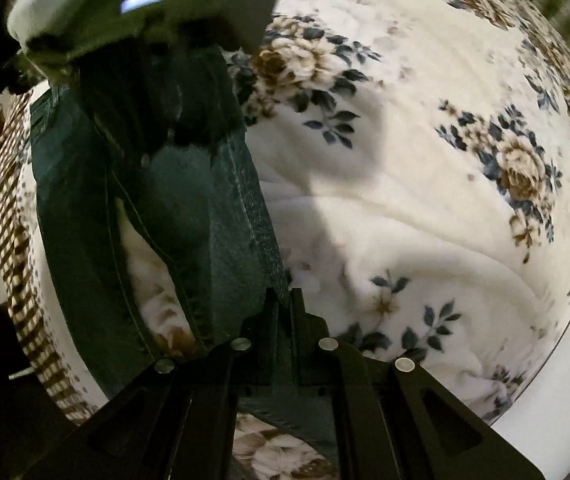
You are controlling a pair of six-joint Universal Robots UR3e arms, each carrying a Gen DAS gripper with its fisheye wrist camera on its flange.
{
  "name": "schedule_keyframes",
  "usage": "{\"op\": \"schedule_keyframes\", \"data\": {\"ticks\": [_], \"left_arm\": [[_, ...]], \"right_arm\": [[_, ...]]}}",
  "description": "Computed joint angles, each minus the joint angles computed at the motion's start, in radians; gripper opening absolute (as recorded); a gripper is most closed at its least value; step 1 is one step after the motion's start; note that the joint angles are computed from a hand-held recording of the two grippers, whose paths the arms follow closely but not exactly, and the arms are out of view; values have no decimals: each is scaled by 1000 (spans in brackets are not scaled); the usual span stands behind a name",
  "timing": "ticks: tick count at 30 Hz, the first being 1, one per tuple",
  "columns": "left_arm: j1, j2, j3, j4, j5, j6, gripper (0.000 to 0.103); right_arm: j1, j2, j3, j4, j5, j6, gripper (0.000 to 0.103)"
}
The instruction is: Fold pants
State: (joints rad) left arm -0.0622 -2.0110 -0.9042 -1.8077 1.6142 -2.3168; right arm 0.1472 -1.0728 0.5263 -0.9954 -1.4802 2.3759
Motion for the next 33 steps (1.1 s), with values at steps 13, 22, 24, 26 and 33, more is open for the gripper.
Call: {"op": "schedule_keyframes", "data": {"ticks": [13, 22, 24, 26, 33], "left_arm": [[128, 359, -109, -219, -185, -175, 12], [315, 806, -373, -609, -241, -429, 12], [312, 903, -541, -565, -221, -476, 12], [301, 981, -700, -487, -189, -499, 12], [234, 1053, -919, -327, -177, -584, 13]], "right_arm": [[-100, -247, 218, -7, 105, 264, 5], [-224, -827, 768, 129, 275, 535, 5], [-195, -957, 930, 135, 264, 623, 5], [-146, -1057, 1080, 91, 258, 719, 6], [-68, -1183, 1352, -50, 240, 882, 11]]}}
